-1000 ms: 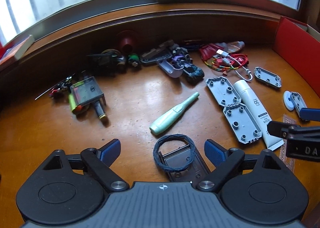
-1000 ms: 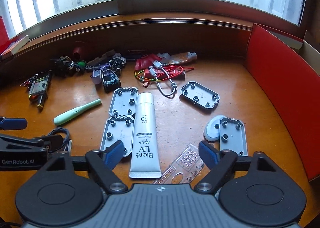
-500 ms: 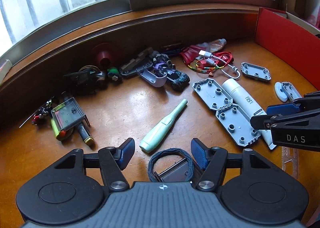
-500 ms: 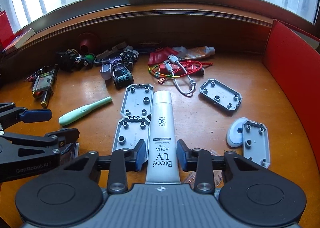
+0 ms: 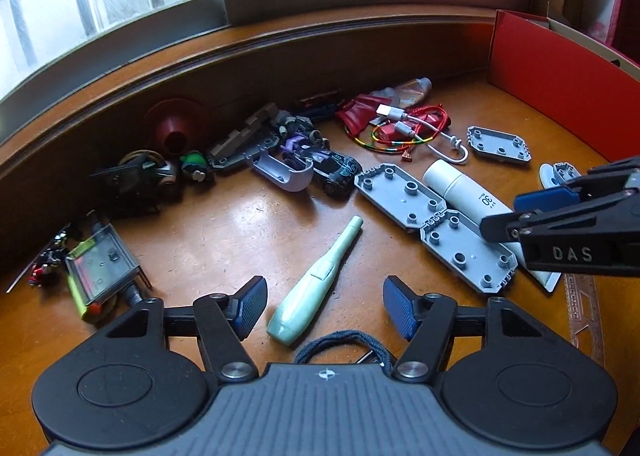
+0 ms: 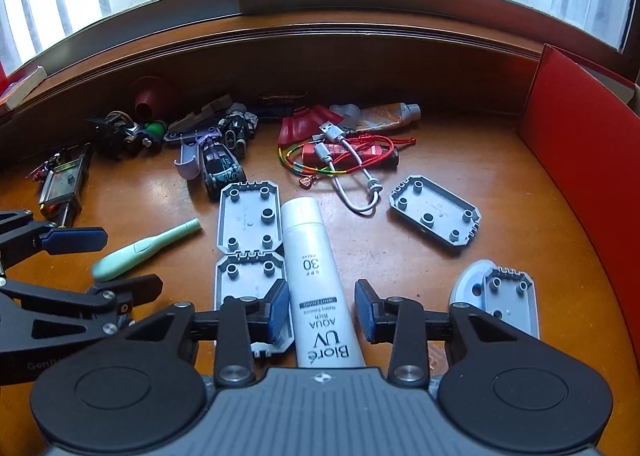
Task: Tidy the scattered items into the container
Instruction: 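Close right tool on the Biore tube while left tool closes on the green toothbrush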
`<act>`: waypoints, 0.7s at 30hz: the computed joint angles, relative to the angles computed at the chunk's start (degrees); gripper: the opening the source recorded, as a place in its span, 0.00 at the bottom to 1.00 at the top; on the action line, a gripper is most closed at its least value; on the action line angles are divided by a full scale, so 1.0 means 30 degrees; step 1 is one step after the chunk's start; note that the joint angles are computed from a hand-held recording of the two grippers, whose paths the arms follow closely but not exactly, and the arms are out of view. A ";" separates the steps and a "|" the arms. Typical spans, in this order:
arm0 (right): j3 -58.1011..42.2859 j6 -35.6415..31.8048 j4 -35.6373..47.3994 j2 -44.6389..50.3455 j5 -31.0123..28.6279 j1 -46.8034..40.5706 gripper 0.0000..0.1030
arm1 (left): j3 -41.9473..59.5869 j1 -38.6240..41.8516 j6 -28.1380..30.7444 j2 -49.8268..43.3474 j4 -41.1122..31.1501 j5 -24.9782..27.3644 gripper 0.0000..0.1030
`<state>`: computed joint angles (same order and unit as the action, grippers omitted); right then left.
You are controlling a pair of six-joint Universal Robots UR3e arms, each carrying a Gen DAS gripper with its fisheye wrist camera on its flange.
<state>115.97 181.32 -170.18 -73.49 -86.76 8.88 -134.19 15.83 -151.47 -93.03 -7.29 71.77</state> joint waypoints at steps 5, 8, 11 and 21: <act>-0.0476 0.0129 -0.0433 0.0724 0.0189 -0.0122 0.38 | 0.0476 0.0084 0.0764 -0.0584 -0.0491 -0.0680 0.63; -0.0701 0.0291 -0.0476 0.1065 0.0283 -0.0266 0.41 | 0.0694 0.0005 0.1068 -0.1015 -0.0263 -0.0916 0.67; -0.0827 0.0315 -0.0640 0.1326 0.0144 -0.0316 0.43 | 0.0893 0.0166 0.1003 -0.1350 -0.0294 -0.1243 0.72; -0.0786 0.0838 -0.0885 0.1447 -0.0438 0.0041 0.46 | 0.1335 0.0043 0.0426 -0.2023 -0.0332 -0.0775 1.00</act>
